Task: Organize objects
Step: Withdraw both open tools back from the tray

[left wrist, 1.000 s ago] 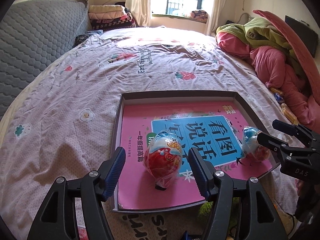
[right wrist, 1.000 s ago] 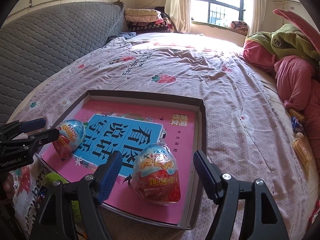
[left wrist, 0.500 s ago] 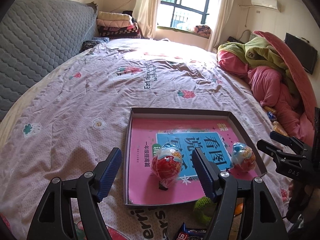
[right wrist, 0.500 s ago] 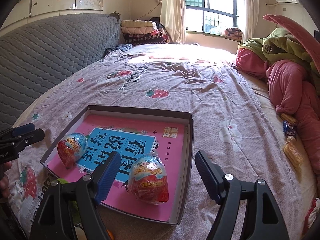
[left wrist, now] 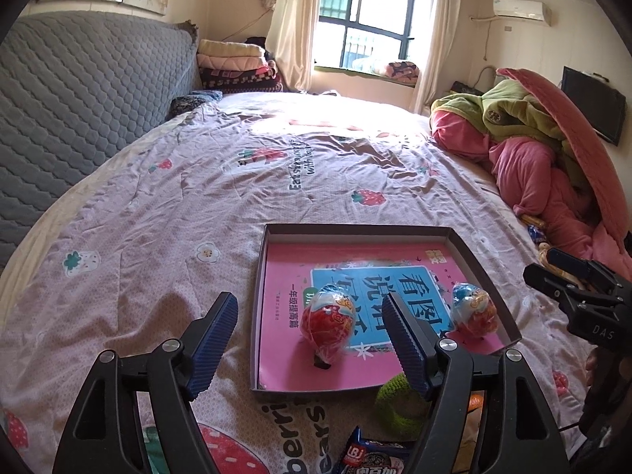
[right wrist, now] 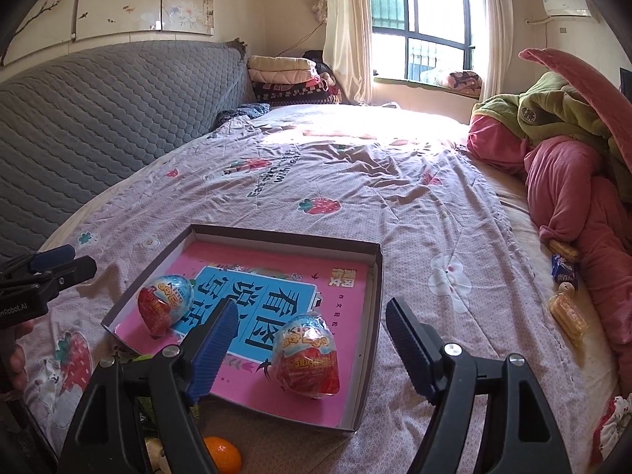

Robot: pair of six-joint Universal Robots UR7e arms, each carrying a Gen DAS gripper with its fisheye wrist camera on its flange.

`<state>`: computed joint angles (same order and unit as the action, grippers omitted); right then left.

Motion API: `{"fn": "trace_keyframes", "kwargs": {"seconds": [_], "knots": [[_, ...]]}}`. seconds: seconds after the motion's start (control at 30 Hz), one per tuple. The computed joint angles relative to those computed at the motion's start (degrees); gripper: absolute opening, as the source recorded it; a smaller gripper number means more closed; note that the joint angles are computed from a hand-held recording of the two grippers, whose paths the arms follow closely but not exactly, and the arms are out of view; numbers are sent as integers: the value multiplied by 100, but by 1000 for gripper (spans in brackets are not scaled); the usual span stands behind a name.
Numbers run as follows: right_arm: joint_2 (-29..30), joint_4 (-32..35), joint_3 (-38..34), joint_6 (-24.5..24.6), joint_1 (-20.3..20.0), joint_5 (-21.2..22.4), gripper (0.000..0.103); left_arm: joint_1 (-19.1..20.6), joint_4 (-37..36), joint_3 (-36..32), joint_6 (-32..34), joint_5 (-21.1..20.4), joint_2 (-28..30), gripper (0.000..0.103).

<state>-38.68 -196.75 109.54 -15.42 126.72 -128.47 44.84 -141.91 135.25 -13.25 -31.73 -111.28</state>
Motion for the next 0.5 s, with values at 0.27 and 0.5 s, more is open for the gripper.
{"fn": "trace_keyframes", "kwargs": {"seconds": [0.27, 0.5], "knots": [[-154, -234, 196, -45, 152, 88, 80, -385, 765, 285, -598, 227, -550, 77], [-252, -325, 373, -30, 218, 208, 80, -656, 1355, 437, -987, 375, -890, 77]]}}
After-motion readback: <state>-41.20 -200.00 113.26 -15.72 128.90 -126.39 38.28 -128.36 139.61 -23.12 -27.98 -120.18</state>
